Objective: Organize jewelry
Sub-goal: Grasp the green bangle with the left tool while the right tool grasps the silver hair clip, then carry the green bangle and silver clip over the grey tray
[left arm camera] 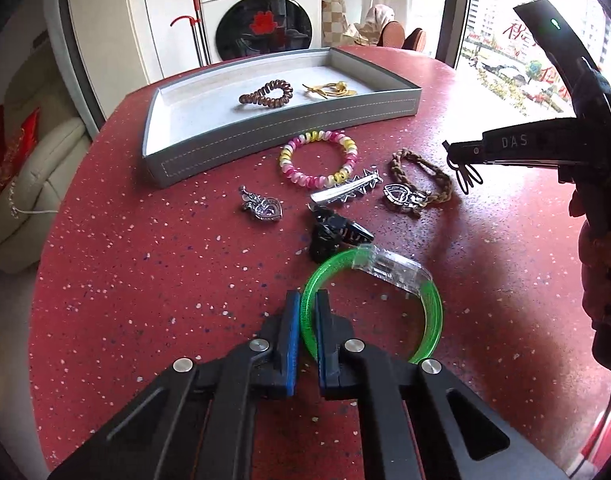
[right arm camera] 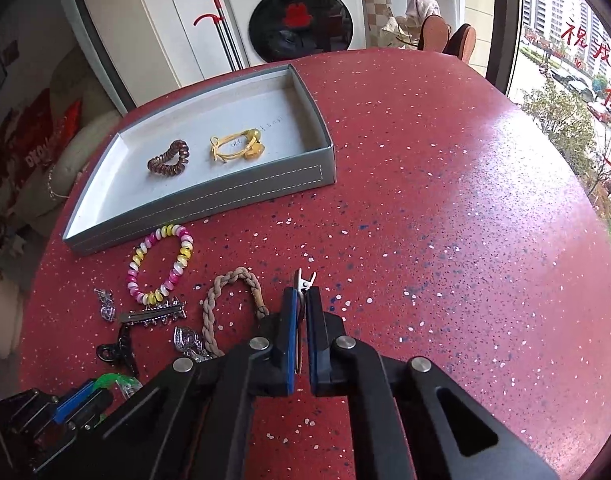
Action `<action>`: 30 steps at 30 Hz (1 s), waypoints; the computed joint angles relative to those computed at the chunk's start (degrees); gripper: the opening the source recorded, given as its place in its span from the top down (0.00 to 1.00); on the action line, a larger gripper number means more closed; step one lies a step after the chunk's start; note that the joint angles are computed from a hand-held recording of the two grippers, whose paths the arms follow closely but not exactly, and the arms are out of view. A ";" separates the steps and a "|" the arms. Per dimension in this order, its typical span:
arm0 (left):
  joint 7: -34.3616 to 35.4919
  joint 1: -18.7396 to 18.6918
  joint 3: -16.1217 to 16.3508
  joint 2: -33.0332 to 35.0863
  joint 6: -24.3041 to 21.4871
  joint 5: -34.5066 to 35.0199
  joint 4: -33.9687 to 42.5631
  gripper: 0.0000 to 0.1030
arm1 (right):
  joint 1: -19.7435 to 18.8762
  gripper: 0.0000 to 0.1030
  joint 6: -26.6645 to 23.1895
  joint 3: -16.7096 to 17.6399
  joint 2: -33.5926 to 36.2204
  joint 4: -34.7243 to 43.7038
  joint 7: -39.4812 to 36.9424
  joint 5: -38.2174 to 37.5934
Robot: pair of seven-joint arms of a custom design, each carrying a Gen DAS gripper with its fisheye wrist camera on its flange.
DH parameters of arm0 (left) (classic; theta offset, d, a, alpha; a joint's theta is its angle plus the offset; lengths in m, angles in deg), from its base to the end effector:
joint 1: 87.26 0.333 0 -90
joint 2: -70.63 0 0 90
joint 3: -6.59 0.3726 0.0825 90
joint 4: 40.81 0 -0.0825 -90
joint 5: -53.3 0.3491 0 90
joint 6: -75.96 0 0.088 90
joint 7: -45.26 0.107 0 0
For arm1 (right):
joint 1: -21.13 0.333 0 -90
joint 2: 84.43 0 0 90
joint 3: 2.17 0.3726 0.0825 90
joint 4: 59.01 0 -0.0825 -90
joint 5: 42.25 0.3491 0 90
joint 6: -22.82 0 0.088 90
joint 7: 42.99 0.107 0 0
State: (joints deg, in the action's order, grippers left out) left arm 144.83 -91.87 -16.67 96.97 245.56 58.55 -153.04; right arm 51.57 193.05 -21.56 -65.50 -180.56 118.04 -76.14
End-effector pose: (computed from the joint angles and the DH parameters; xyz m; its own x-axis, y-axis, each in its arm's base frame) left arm 0.5978 -0.2814 0.3984 -0.6085 -0.7933 0.0200 -0.6646 0.4957 -0.5590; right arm 0.5816 0.1697 0.3913 -0.3729 -0.9109 -0.1764 -0.7398 0.4067 -0.5360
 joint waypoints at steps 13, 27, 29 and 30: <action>6.54 7.14 -7.62 0.59 -2.94 -9.85 1.46 0.76 | 2.55 0.95 5.69 -3.72 -2.30 -2.84 3.18 -1.84; 9.96 7.20 -6.69 0.71 -3.35 -15.12 6.93 0.76 | 3.48 0.95 8.68 -4.51 -3.13 -2.31 -2.77 4.60; 9.83 6.54 -6.03 1.49 -3.61 -14.94 9.07 0.76 | 3.73 0.95 8.20 -4.76 -2.70 -1.15 -4.76 6.22; 9.51 5.99 -5.43 1.87 -3.57 -14.62 10.23 0.76 | 3.47 0.95 8.06 -4.52 -2.45 -0.46 -5.94 7.25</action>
